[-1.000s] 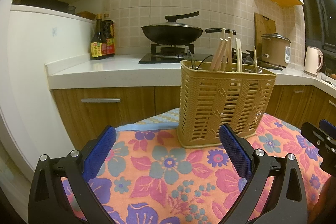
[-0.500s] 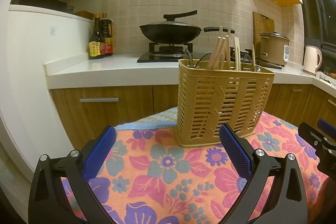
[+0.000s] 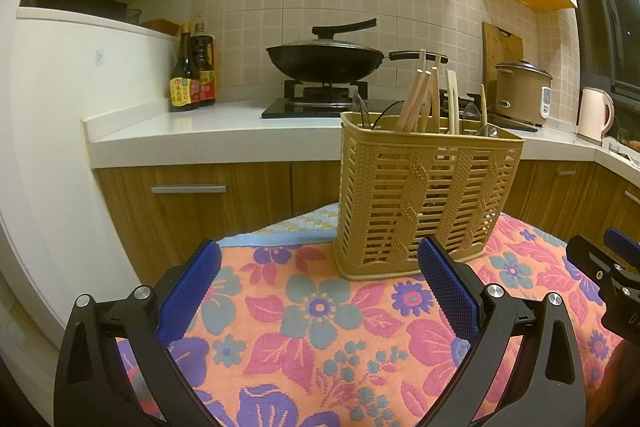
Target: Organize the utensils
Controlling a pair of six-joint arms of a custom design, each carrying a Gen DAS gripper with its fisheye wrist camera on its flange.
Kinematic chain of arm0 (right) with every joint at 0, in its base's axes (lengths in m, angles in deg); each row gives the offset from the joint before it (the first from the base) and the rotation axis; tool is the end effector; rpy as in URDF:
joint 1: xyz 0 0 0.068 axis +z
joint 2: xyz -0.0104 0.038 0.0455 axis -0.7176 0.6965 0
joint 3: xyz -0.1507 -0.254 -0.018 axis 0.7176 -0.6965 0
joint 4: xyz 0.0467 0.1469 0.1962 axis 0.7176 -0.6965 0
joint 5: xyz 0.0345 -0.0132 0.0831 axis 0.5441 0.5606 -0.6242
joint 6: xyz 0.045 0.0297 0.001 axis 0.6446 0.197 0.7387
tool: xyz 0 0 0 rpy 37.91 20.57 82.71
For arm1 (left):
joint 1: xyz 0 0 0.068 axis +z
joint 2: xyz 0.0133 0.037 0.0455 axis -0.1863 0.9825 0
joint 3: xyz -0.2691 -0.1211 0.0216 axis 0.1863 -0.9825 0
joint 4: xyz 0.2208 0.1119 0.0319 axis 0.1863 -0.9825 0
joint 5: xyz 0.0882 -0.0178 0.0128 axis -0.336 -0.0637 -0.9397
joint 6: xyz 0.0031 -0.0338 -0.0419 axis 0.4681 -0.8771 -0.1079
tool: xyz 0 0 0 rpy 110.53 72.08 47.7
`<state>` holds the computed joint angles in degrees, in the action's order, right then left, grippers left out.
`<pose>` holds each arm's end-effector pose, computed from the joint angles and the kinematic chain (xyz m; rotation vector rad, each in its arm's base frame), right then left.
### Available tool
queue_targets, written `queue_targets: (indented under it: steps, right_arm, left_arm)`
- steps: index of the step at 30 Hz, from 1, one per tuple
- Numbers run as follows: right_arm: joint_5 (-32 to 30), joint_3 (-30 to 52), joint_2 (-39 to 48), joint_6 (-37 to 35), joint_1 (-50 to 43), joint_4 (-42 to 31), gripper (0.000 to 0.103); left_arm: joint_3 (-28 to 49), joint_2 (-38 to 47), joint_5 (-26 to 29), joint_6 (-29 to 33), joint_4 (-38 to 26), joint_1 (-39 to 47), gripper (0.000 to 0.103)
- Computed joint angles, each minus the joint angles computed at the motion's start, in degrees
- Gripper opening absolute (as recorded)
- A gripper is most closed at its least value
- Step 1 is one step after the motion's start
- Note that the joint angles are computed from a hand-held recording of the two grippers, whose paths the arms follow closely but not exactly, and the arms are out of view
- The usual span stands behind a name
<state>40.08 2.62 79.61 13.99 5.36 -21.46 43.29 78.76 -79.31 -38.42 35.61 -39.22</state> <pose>0.1714 0.1645 0.2350 0.4125 1.9142 -0.1017 0.2661 -0.1390 0.2501 0.3427 1.8903 -0.2356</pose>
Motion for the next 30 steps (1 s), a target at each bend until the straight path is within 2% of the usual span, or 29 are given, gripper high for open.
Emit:
queue_targets:
  steps: [13, 21, 30]
  right_arm:
    - [0.4, -0.4, -0.4, -0.4, 0.3, 0.5, 0.095]
    - [0.2, -0.2, -0.3, -0.7, 0.3, 0.3, 0.095]
    - [0.3, -0.3, -0.3, -0.9, 0.3, 0.7, 0.095]
  left_arm:
    - [0.0, -0.2, -0.2, 0.3, -0.2, 0.2, 0.095]
    - [-2.4, -1.1, -2.8, 1.3, 4.1, -0.6, 0.096]
    - [-1.3, -1.1, -0.4, 1.4, 1.6, -0.3, 0.096]
